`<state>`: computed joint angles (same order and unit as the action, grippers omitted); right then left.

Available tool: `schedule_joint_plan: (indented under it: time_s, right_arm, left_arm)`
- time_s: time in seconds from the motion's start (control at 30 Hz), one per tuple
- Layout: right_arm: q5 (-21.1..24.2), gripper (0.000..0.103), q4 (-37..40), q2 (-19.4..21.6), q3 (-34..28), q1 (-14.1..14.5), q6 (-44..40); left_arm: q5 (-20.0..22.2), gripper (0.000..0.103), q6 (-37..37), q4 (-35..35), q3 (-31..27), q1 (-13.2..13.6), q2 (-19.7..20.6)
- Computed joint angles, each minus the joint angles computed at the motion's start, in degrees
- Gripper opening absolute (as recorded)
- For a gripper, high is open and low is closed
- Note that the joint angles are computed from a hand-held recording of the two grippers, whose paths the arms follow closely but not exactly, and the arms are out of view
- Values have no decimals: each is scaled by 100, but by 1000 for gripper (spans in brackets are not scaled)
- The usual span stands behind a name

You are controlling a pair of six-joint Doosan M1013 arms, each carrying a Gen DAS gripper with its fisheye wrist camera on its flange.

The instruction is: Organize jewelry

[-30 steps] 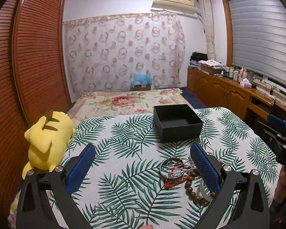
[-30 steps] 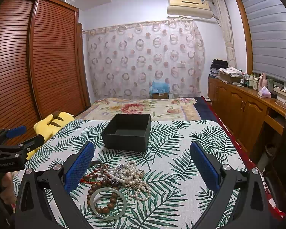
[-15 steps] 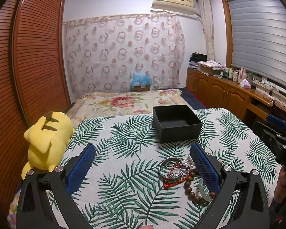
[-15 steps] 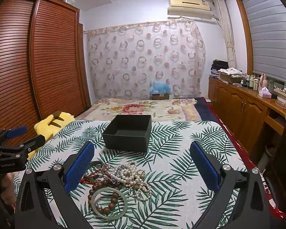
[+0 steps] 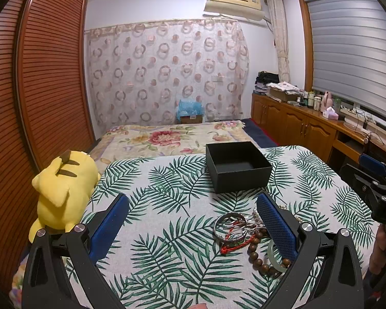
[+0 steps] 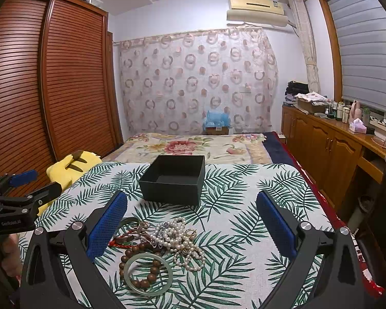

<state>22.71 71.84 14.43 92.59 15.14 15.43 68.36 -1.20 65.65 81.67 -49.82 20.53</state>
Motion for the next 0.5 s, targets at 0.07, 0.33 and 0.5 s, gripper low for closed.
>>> schedule_joint_plan:
  time_s: [0.07, 0.33, 0.5]
  right_arm:
    - [-6, 101, -4, 1, -2, 5, 2]
    - [-8, 101, -66, -24, -7, 26, 77]
    - [-11, 101, -12, -17, 6, 18, 14]
  left_arm:
    - [0, 96, 0, 0, 0, 0, 0]
    - [-3, 96, -8, 8, 6, -1, 0]
    - [-9, 96, -12, 6, 8, 0, -1]
